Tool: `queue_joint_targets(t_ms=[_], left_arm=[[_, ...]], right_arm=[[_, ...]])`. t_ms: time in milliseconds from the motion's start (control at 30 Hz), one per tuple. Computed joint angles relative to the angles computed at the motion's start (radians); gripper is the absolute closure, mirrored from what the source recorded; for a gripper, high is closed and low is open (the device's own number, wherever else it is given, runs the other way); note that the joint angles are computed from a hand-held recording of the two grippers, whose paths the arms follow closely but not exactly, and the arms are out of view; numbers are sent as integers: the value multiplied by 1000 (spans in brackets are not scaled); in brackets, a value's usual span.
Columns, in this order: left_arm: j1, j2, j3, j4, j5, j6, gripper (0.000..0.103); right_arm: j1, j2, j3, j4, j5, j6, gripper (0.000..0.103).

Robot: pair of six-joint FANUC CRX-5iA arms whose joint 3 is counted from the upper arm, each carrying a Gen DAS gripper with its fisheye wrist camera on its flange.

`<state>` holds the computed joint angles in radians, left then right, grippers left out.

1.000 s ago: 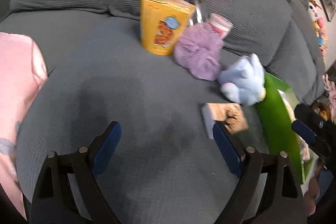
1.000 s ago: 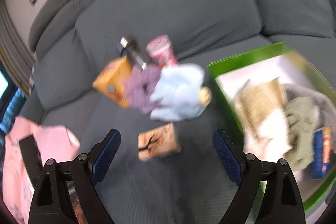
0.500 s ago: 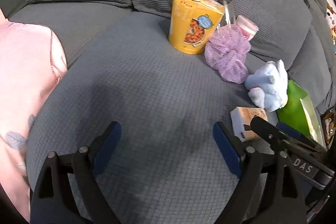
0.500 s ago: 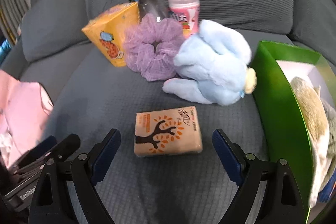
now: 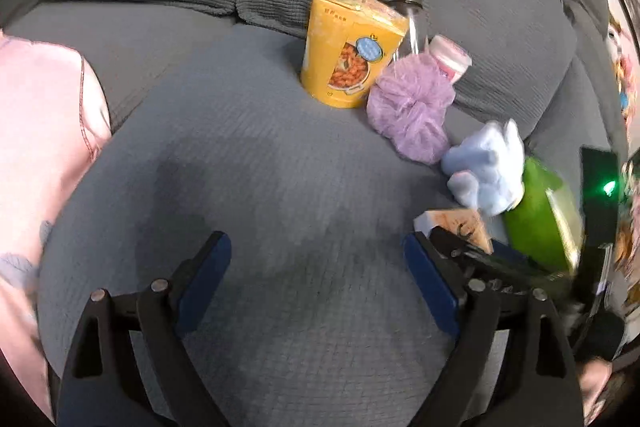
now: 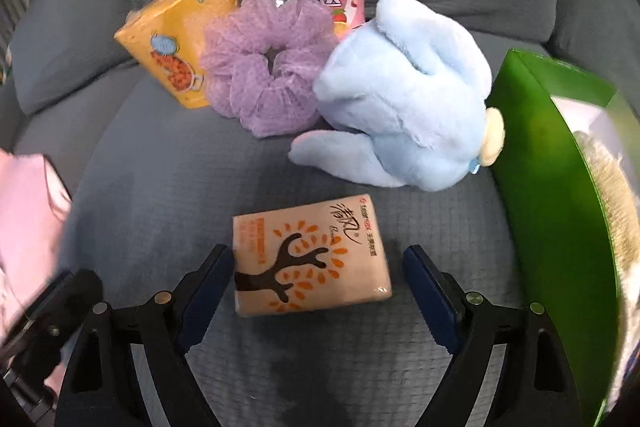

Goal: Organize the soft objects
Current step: 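Move the right gripper to the tree-print tissue box and grasp it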

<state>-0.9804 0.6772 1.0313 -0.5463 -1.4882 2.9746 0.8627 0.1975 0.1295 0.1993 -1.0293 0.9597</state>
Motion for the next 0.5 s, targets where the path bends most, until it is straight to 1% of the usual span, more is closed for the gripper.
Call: queue_joint_targets(t_ms=[33,67,100,167,233,300,400,500], left_arm=[[6,10,11,15,-21,-3,15],[9,6,0,19,-13,24,15],[18,-5,-27,34,17,60,15],[29,-10,-50,59,49,72,15],[24,23,8,50,-2,42,15],[11,50,63,20,-63,14,15],[4,46,62,4,-73,15,15],[0,43,63,-3,-81,16,15]], right_arm=[[-10,-3,3,-27,1,10,18],[-19,-5,4,-45,4,19,20],[-26,-10,1,-60,14,22,22],[-28,-25,-20,-60,33,22,26],[-23,-41,-41,-48,44,29,29],[-30,-56,-42,-84,31,48,30],[-47,-80,-40,-163,3,99,30],[-63,-77,-9,-226,-44,164,30]])
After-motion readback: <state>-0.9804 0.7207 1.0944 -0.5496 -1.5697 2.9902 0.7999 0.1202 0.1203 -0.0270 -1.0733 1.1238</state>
